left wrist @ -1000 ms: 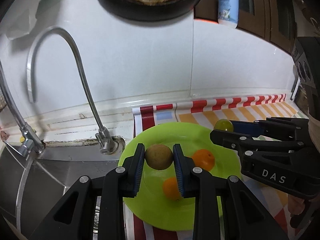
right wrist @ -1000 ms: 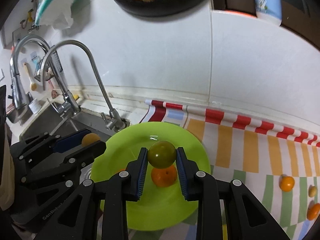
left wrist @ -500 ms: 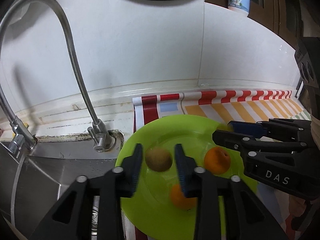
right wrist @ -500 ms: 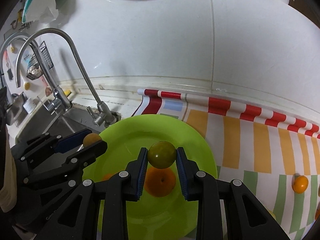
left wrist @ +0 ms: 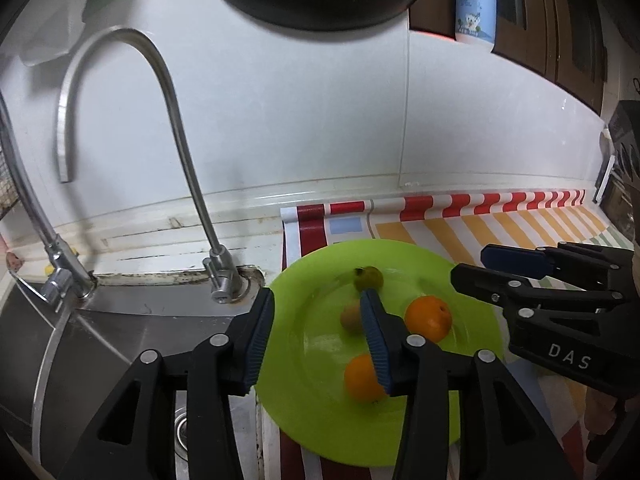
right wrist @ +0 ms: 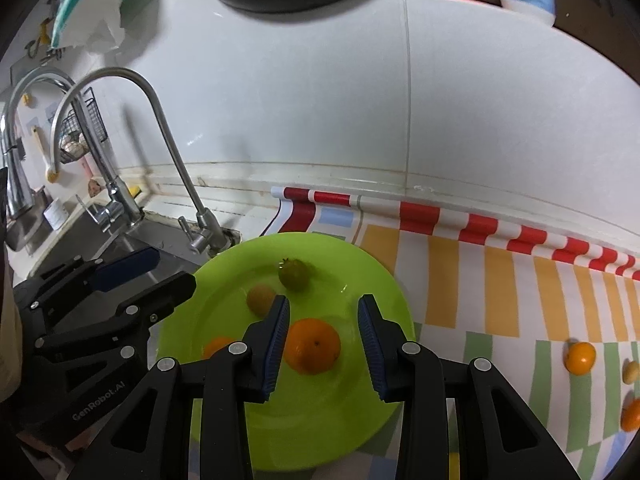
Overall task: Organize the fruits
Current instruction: 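Carry both fruits over the green plate and open both grippers, then move both open grippers back toward the apples on the cloth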
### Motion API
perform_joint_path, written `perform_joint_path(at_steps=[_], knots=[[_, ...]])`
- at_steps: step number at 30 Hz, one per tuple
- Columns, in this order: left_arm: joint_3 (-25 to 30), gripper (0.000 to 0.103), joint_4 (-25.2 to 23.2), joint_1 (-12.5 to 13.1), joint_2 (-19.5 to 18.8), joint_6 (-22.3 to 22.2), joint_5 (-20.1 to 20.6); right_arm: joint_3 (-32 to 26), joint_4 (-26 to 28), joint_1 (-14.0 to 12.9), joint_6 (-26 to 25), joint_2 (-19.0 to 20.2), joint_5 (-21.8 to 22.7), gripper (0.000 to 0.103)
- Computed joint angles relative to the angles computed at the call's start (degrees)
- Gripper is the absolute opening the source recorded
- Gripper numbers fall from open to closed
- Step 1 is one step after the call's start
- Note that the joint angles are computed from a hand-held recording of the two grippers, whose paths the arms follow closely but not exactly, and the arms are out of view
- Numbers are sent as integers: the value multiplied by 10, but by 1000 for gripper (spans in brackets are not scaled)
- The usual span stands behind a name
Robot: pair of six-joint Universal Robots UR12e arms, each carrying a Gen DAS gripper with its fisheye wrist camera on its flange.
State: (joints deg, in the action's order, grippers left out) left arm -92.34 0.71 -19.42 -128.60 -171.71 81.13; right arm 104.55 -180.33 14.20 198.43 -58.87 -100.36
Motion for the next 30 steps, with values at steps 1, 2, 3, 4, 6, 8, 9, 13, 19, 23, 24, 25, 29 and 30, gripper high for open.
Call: perform_joint_path(at_steps=[1, 2, 3, 4, 6, 8, 9, 13, 19, 23, 24, 25, 29, 30], knots=[[-4, 45, 3, 1, 4, -3, -2, 2, -2, 1, 0, -2, -1, 37], [-8, 48, 6, 1, 6, -5, -1, 6, -6, 2, 2, -6, -4, 39], [-12, 49, 10, 0, 9, -7, -1, 10, -9, 3, 4, -9, -6, 43], [-17, 49, 15, 0, 13, -9, -1, 15, -16, 4, 6, -13, -9, 44], [-23, 52, 22, 0, 18, -13, -1, 23, -23, 6, 8, -20, -15, 44], [-34, 57, 33, 0, 27, -18, -2, 32, -32, 9, 10, -28, -21, 45], [-39, 58, 39, -1, 30, -21, -2, 36, -35, 10, 10, -32, -24, 49], [-60, 63, 57, -2, 46, -23, -7, 55, -52, 18, 10, -47, -45, 51], [-88, 71, 85, -8, 67, -25, -11, 84, -70, 27, 17, -71, -69, 60], [-102, 76, 95, -12, 76, -26, -14, 103, -79, 34, 24, -85, -87, 60], [-106, 77, 97, -14, 78, -25, -15, 108, -82, 35, 24, -89, -92, 61], [-107, 77, 99, -15, 79, -24, -16, 111, -83, 36, 24, -91, -96, 62], [-119, 79, 107, -21, 85, -17, -26, 130, -94, 42, 29, -104, -120, 63], [-121, 80, 111, -22, 87, -16, -27, 135, -96, 42, 31, -107, -124, 63]])
